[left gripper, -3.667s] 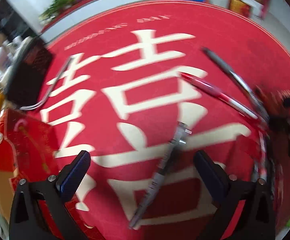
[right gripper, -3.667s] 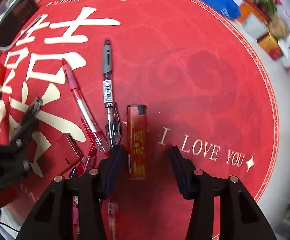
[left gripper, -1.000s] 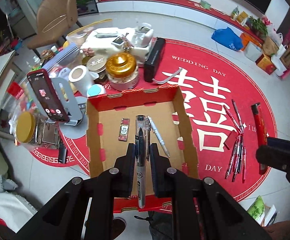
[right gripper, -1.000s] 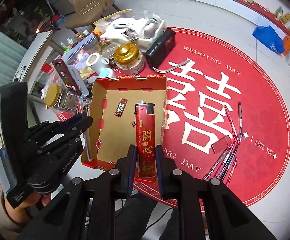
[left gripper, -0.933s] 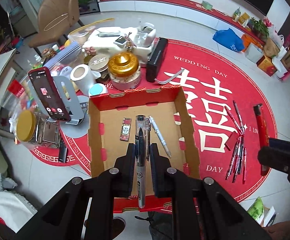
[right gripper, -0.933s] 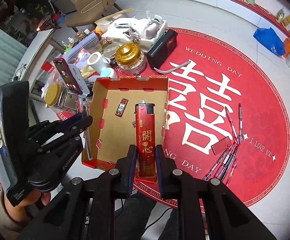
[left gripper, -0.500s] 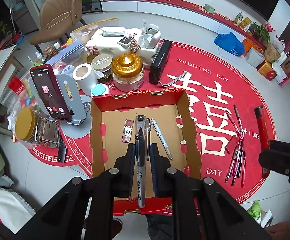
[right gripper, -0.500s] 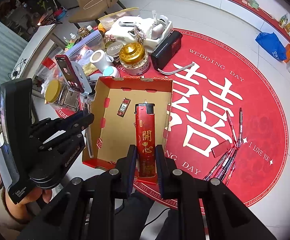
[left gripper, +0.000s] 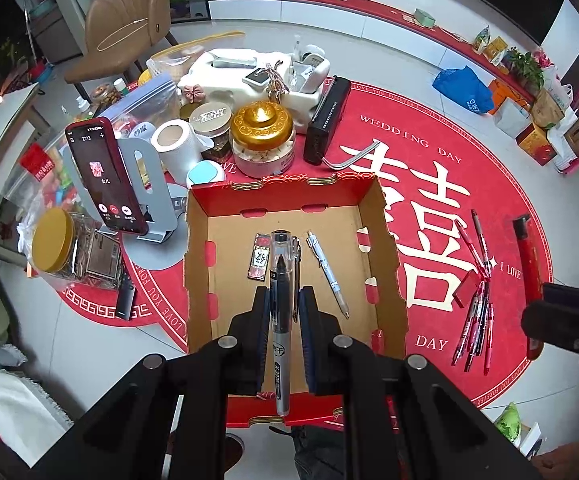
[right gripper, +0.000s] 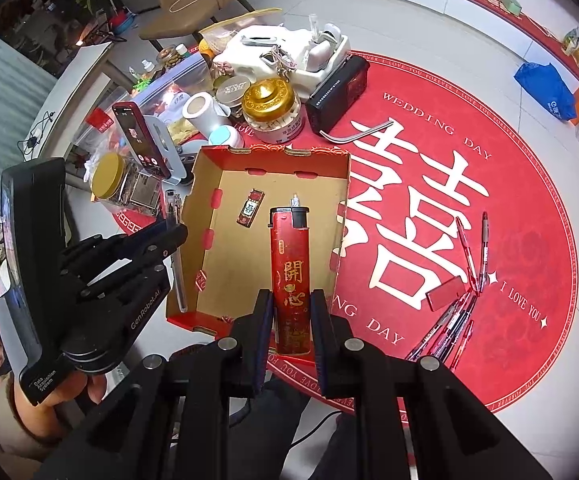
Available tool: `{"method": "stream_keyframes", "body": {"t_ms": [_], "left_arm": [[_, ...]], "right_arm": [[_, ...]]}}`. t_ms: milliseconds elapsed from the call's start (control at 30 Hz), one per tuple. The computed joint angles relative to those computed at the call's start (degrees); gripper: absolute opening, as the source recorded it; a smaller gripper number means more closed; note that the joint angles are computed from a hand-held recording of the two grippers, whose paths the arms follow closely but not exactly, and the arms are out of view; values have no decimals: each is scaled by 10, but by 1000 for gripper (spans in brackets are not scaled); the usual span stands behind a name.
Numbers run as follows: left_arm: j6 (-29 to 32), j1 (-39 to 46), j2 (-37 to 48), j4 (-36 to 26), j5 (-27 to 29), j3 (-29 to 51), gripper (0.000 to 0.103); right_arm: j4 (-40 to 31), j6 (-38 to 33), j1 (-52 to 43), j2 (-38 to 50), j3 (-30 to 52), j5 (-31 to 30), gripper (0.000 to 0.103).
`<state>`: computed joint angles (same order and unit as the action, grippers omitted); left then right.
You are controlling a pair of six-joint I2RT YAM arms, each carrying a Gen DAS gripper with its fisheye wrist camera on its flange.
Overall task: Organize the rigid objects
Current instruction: 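Carry the black marker and red lighter over the cardboard box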
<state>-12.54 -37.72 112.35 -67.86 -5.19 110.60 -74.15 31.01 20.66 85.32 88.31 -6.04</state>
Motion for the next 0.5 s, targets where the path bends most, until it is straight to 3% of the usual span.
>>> {"method": "stream_keyframes", "body": {"t_ms": [500], "left_arm": [[3, 4, -3, 14, 9, -33, 16]], "right_arm": [[7, 12, 1, 2, -20, -6, 20]]}}
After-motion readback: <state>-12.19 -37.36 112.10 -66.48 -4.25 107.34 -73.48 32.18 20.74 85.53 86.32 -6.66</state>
